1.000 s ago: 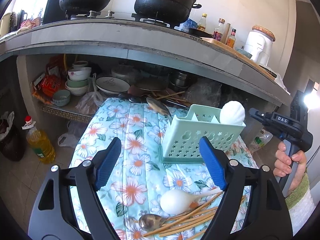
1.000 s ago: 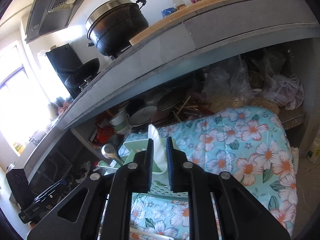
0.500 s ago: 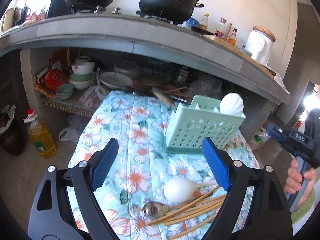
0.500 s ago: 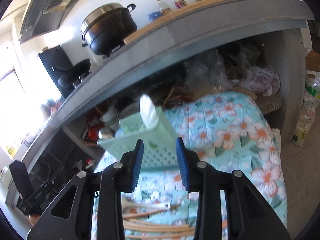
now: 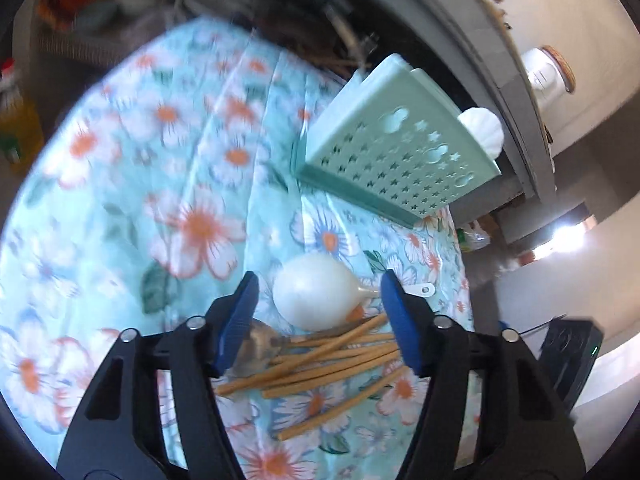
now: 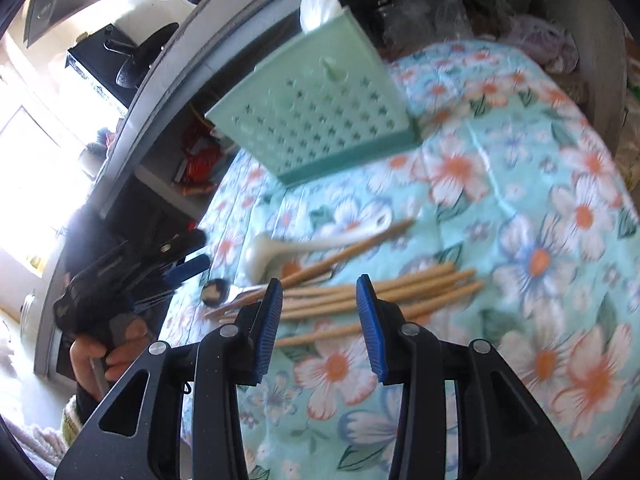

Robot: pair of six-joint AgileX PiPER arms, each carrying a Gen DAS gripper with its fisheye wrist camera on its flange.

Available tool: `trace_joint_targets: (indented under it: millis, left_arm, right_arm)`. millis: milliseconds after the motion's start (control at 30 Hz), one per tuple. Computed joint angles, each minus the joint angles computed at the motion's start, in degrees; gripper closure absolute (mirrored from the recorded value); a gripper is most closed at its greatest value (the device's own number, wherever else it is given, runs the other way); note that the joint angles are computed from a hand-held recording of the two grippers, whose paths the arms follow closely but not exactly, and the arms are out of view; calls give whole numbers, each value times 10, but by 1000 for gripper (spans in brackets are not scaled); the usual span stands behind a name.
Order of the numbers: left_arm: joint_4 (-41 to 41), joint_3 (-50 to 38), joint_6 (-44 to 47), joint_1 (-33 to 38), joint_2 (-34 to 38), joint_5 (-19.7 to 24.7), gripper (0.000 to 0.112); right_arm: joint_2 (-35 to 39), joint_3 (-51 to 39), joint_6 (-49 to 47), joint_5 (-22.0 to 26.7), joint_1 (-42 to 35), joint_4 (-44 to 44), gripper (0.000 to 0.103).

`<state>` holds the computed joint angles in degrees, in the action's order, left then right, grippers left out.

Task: Organize utensils
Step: 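Grasp the second white ceramic spoon by its bowl with the left tool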

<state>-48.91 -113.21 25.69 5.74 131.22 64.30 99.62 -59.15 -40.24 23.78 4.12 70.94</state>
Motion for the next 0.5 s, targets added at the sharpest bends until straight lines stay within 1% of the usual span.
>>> trace_joint_targets:
  millis: [67,100,133,167,233,300,333,367,400,433,500]
  left_arm:
    - [7,-45,-47,-1,32,31,60]
    - [18,-54,-65,-3,37,31,63]
    - [25,-41,-61,-7,27,16,63]
    - [34,-17,-39,-14,9,-8,63]
    - [80,44,18,-41,-43,-74,63]
    - [143,100,73,-76,-91,-144,60]
    - [187,127,86,-99,-111,-182,60]
    - [229,143,87,-120,-122,-207,60]
    - [251,145,90,-132,-123,-213,60]
    - [284,139,91,-149,-117,-210,60]
    - [356,113,66,-173,-95,-193,60]
  right_arm:
    - [-2,7,-18,2,3,21,65]
    - [-3,10,-21,0,5,24,65]
    - [-4,10,-16,-4,8,19,65]
    - [-4,8,-15,-5,7,16,65]
    - [-5,11,-20,-5,5,19,65]
    - [-8,17,-32,-6,2,30,65]
    - [-8,18,-39,-5,1,38,65]
    - [-7,19,-44,-5,1,44,65]
    - [-7,22,-52,-5,0,54,65]
    - [-5,21,-57,-4,-1,60,65]
    - [-5,26,-77,3,-6,83,65]
